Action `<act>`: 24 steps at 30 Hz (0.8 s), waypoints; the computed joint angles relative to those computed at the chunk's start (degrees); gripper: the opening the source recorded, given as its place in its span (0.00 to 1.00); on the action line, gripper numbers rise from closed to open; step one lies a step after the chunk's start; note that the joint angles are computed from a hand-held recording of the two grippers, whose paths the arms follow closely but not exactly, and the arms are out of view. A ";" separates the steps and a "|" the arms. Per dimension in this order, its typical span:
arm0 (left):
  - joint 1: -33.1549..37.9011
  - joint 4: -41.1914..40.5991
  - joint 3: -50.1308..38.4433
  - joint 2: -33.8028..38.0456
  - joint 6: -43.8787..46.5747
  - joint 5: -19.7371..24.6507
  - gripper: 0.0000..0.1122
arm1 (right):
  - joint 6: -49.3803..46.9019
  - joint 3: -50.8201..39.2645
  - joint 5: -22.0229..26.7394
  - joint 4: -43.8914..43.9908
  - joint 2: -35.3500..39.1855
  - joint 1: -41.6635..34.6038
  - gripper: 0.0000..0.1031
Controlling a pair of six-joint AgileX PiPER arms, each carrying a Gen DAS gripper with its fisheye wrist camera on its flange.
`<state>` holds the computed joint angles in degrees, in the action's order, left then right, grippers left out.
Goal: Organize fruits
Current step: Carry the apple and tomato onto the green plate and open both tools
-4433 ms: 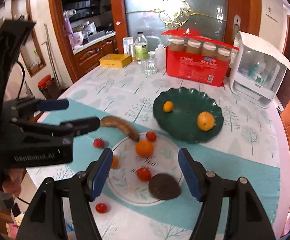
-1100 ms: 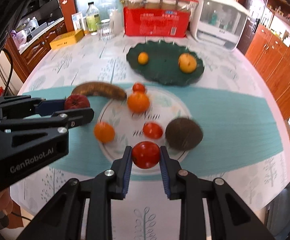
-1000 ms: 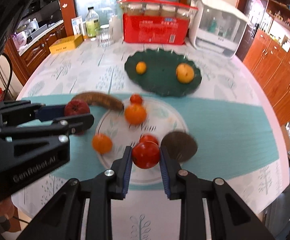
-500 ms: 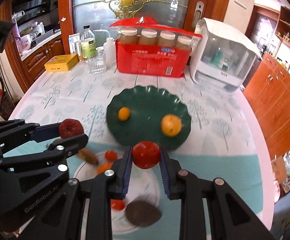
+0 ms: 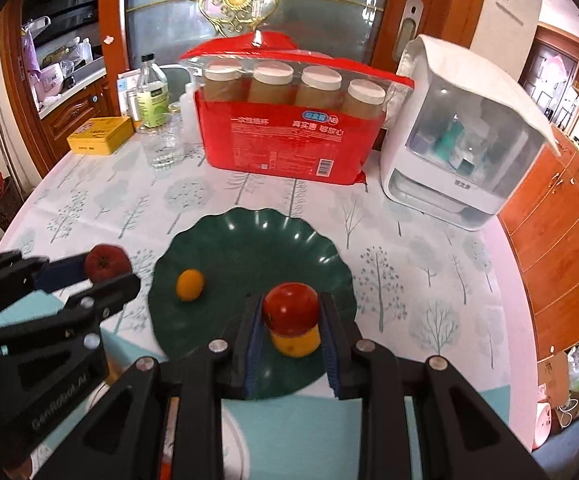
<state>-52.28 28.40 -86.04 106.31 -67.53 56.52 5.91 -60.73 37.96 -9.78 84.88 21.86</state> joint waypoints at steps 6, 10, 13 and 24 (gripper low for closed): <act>2.56 -2.88 -4.51 6.20 2.63 -0.14 0.27 | -8.77 -5.65 -0.99 6.82 8.44 -4.42 0.26; 4.31 -4.79 -7.03 9.65 4.49 -0.47 0.27 | -13.35 -7.89 -1.19 10.71 12.39 -5.82 0.26; 5.55 -6.37 -9.38 12.14 5.99 -0.08 0.27 | -15.72 -9.46 -0.81 12.82 15.22 -6.66 0.26; 9.20 -11.61 -16.66 19.28 10.01 1.10 0.27 | -21.26 -13.12 0.46 17.96 22.65 -8.15 0.26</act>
